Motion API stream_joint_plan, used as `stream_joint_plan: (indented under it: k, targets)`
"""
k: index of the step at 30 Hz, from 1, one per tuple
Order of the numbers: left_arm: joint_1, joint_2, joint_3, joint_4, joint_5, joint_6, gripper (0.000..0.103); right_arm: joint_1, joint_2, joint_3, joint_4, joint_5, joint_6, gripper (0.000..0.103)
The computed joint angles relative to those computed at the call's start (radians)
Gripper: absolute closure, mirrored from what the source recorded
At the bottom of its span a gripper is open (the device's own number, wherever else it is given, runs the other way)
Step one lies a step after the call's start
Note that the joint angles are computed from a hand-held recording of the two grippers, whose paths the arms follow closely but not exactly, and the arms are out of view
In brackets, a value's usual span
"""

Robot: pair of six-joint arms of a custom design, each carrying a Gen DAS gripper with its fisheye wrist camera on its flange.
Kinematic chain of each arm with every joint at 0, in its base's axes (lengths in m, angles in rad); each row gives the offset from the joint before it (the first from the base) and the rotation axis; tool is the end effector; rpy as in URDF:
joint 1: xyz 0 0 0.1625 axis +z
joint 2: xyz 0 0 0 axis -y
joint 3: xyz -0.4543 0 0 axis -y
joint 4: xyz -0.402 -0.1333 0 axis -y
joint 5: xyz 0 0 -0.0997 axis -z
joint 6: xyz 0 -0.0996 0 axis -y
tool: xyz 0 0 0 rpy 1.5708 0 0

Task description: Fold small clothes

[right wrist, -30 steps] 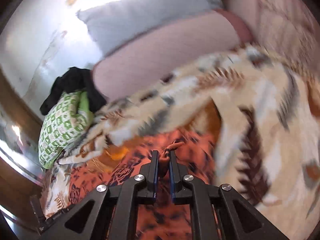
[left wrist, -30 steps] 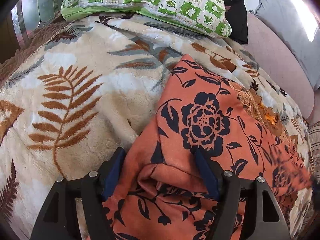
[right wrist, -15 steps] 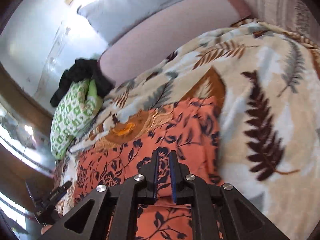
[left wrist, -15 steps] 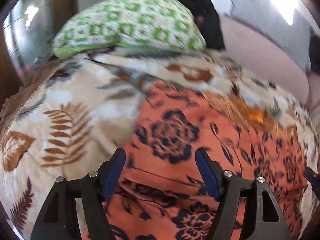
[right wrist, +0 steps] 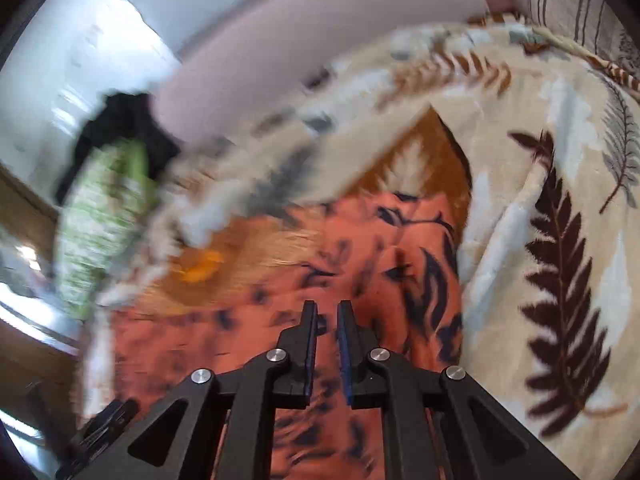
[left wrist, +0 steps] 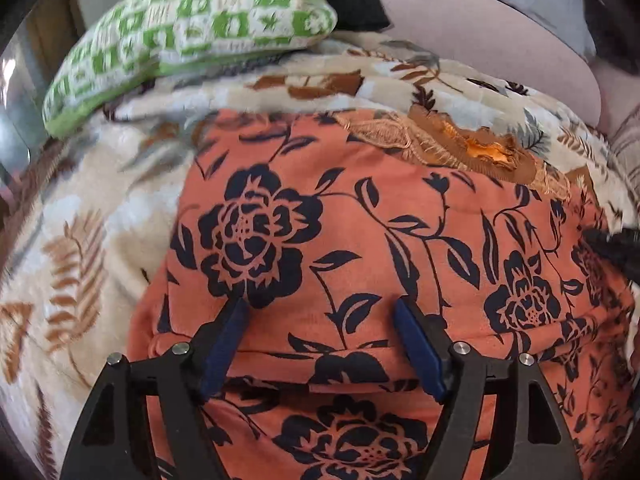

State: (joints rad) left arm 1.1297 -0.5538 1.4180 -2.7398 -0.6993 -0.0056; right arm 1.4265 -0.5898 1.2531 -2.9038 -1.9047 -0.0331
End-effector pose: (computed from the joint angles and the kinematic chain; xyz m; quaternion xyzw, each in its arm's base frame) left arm -0.1357 -0.7783 0.0644 0.1310 0.8887 -0.2266 0.3763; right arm -0.0199 -0.8367 0.1558 -0.1063 -0.9269 0.3089 0.1850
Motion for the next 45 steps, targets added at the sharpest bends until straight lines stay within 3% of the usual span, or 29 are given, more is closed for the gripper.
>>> stream_joint_plan:
  k: [3,4,6,10,12,14,17,21,24,26,28,33,36,41,45]
  targets:
    - [0.003,-0.026,0.023,-0.093,-0.062,0.016,0.026,0.021,0.000,-0.014,-0.010,-0.005,0.006,0.090]
    - [0.007,-0.033,0.022,-0.102,-0.070,0.005,0.026,0.027,0.000,-0.014,-0.024,0.029,-0.010,0.091]
    - [0.010,-0.043,0.022,-0.102,-0.043,-0.024,0.026,0.042,0.004,-0.014,-0.033,0.075,-0.040,0.091]
    - [0.029,-0.042,0.009,-0.032,0.072,-0.089,0.026,0.075,0.063,-0.086,0.098,0.165,-0.082,0.091]
    - [0.045,-0.041,-0.004,0.047,0.068,-0.119,0.025,0.088,0.116,-0.144,0.144,0.153,-0.095,0.091]
    - [0.047,-0.041,-0.005,0.043,0.064,-0.108,0.024,0.094,0.179,-0.219,0.197,0.106,-0.075,0.090]
    - [0.045,-0.058,0.000,0.029,0.042,-0.105,0.024,0.108,0.174,-0.211,0.179,0.085,-0.087,0.090]
    - [0.030,-0.080,0.041,-0.093,-0.017,-0.039,0.024,0.114,0.082,-0.047,0.102,0.136,-0.149,0.090]
    - [0.024,-0.064,0.027,-0.013,-0.017,-0.041,0.023,0.111,0.023,0.073,0.083,0.149,-0.185,0.090]
    - [0.021,-0.028,0.008,0.053,0.055,-0.016,0.019,0.109,0.020,0.114,0.091,0.098,-0.199,0.090]
    - [0.006,-0.018,0.024,-0.001,0.106,0.059,0.018,0.099,-0.005,0.186,0.001,0.126,-0.224,0.090]
    - [0.009,-0.108,0.095,0.014,0.020,-0.062,0.018,0.100,-0.120,0.328,0.003,0.118,-0.197,0.090]
    - [0.016,-0.184,0.191,-0.039,0.014,-0.122,0.018,0.087,-0.206,0.455,-0.071,0.101,-0.210,0.090]
    - [0.027,-0.311,0.364,-0.146,0.014,-0.175,0.018,0.051,-0.346,0.657,-0.183,0.137,-0.205,0.090]
    - [0.025,-0.413,0.541,-0.197,-0.001,-0.257,0.018,0.031,-0.389,0.740,-0.215,0.174,-0.188,0.090]
